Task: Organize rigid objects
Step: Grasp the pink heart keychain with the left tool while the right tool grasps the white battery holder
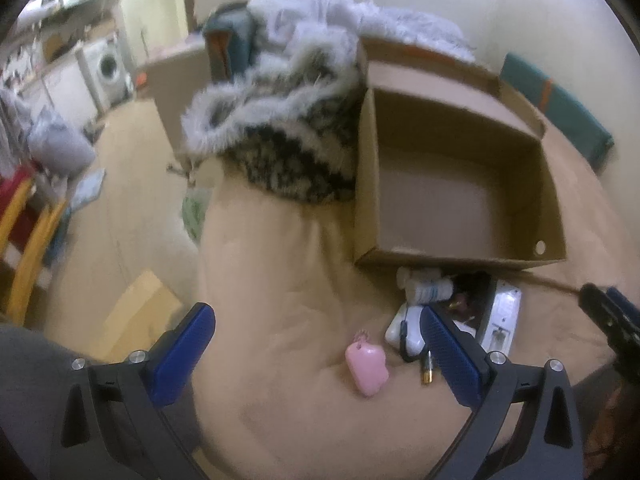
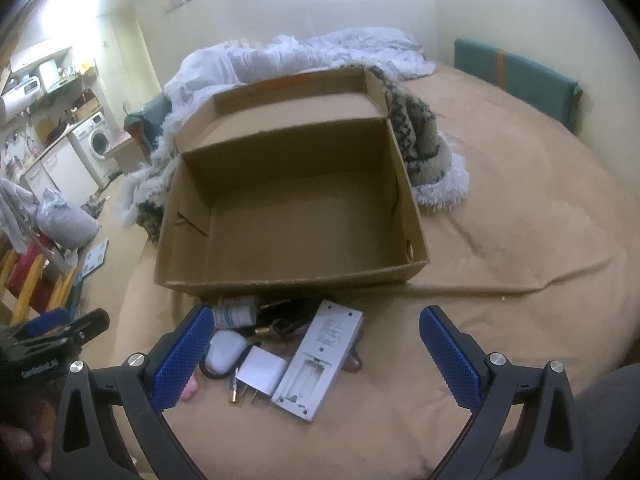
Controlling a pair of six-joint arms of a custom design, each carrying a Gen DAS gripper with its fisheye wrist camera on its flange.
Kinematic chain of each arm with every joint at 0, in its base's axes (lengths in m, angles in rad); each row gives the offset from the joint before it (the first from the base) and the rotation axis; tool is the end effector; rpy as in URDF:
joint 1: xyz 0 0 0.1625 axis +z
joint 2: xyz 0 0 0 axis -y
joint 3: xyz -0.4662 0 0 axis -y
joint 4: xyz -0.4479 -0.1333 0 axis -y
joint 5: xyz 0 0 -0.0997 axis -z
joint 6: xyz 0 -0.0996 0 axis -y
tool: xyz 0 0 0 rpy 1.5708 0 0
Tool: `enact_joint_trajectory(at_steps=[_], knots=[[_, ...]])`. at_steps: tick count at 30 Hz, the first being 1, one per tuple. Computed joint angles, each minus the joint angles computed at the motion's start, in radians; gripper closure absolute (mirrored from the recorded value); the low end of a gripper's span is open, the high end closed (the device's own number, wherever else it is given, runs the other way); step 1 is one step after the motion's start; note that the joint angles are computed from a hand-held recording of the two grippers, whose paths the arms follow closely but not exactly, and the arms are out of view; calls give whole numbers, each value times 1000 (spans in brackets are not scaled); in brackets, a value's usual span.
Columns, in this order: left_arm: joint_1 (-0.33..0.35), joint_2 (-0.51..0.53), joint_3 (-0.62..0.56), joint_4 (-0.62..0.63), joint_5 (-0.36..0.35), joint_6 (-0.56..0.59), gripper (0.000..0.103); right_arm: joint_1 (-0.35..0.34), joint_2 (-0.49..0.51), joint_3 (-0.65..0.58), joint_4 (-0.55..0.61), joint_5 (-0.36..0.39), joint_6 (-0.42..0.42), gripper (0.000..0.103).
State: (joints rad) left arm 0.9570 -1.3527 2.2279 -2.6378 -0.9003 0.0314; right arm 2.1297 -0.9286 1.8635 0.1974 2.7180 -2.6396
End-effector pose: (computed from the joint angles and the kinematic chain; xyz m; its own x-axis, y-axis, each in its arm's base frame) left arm -0.1288 -0.5217 0.2162 -0.6906 0.3795 -0.6157 0.5874 0.7910 -0.1714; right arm 0.2865 -0.3779 0.0961 -0.7164 0.4660 0.5192 -0.1544 0.6199 -0.7693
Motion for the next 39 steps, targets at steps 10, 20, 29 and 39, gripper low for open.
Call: enact_joint_trajectory(at_steps=[10,20,29,39], knots=[[74,107,-109,330,-82,-195,28,-43,-3,-2,103,-85,125,0],[98,191,-118,403,-87,-258,57,-118,-69,51,77,-268,158,0],[79,158,-106,385,-54,-249,74,-249,-104,87,64,-472,242,22],[24,94,-68,396,-24,-286,74,-313,39,-23,191,-508,356,51]])
